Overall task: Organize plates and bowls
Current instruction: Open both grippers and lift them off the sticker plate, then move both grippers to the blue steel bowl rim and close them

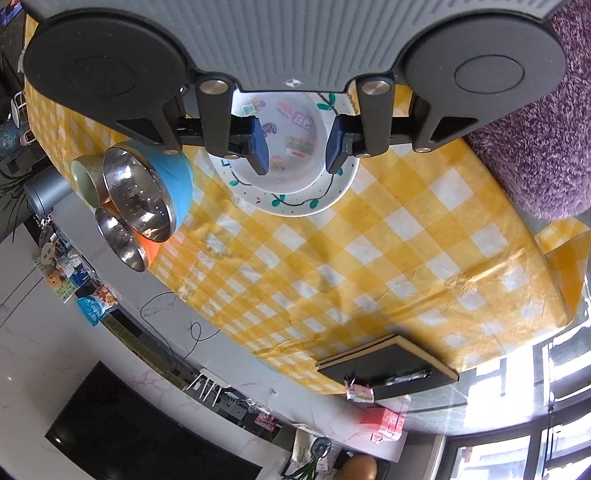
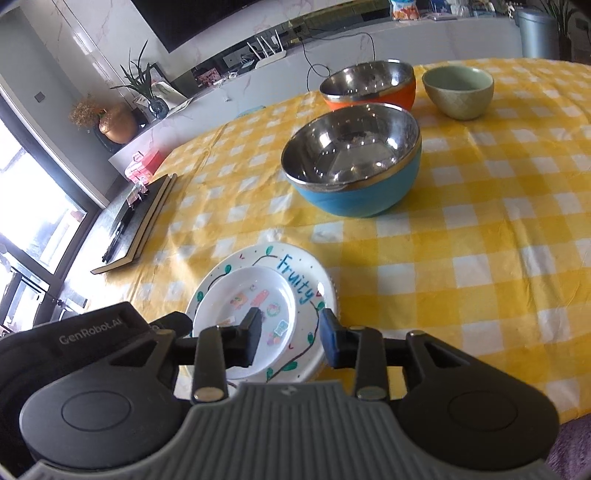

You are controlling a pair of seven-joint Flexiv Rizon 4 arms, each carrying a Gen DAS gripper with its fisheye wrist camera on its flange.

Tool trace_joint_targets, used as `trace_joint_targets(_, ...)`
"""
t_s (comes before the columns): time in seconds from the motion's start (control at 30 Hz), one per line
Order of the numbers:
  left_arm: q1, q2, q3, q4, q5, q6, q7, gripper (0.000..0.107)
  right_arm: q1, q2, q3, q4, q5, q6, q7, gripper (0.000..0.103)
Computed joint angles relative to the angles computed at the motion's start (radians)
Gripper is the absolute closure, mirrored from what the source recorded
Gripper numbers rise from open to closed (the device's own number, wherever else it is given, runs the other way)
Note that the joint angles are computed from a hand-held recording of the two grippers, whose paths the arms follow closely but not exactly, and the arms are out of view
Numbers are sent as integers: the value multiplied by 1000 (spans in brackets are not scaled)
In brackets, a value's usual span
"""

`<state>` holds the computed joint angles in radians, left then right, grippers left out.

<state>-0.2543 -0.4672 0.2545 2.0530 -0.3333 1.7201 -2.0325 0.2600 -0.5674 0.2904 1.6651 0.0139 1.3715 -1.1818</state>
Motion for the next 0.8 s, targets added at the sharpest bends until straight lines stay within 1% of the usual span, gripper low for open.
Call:
trace_joint_targets(0.03, -11, -4, 12, -6, 10, 11, 8, 66, 14, 8, -24, 15, -12, 23, 6, 63)
trace_joint_targets(0.1, -41, -11, 42, -18, 22, 25, 30, 63, 39, 23, -70, 45, -42, 68, 27, 56)
trace_joint_targets(0.2, -79, -23, 78, -38, 28, 42, 78, 61, 77, 39, -145, 81, -94, 116, 80, 53)
trace_joint_targets(0.27, -67, -23, 61, -45, 31, 54, 114, 54, 98, 45, -190, 101, -126, 144, 123, 49)
trace_joint_targets(0.3, -62, -24, 53, -49, 31, 57, 133, 53, 118, 48, -225, 114, -145, 163, 151, 48)
trace_joint_targets(0.4, -72, -32, 59, -72, 24, 43, 186, 50, 179, 57, -333, 146, -210, 192, 228, 48)
trace_joint_targets(0.43, -64, -33, 51, -79, 25, 36, 202, 47, 195, 59, -363, 154, -230, 197, 251, 47)
trace_joint_targets(0.5, -2, -27, -16, -87, 42, 31, 239, 41, 221, 60, -414, 165, -262, 204, 298, 46)
trace_joint_targets(0.53, 14, -29, -34, -96, 47, 20, 256, 37, 259, 64, -471, 177, -282, 203, 340, 42)
trace_joint_targets(0.57, 24, -31, -43, -105, 53, 10, 272, 34, 319, 66, -552, 193, -302, 210, 388, 25)
trace_joint_targets(0.6, 17, -37, -34, -116, 57, -2, 282, 32, 361, 63, -624, 213, -353, 237, 450, 19)
trace_joint_targets(0.63, -1, -44, -12, -131, 61, -18, 288, 31, 388, 57, -662, 217, -351, 250, 446, 20)
trace_joint_targets(0.7, -24, -60, 17, -157, 74, -37, 293, 31, 387, 51, -676, 210, -375, 251, 446, 20)
trace_joint_targets(0.77, -11, -69, 2, -176, 84, -49, 299, 30, 383, 43, -682, 199, -386, 248, 454, 20)
trace_joint_targets(0.8, 9, -72, -22, -183, 89, -48, 304, 30, 376, 38, -678, 192, -388, 248, 458, 20)
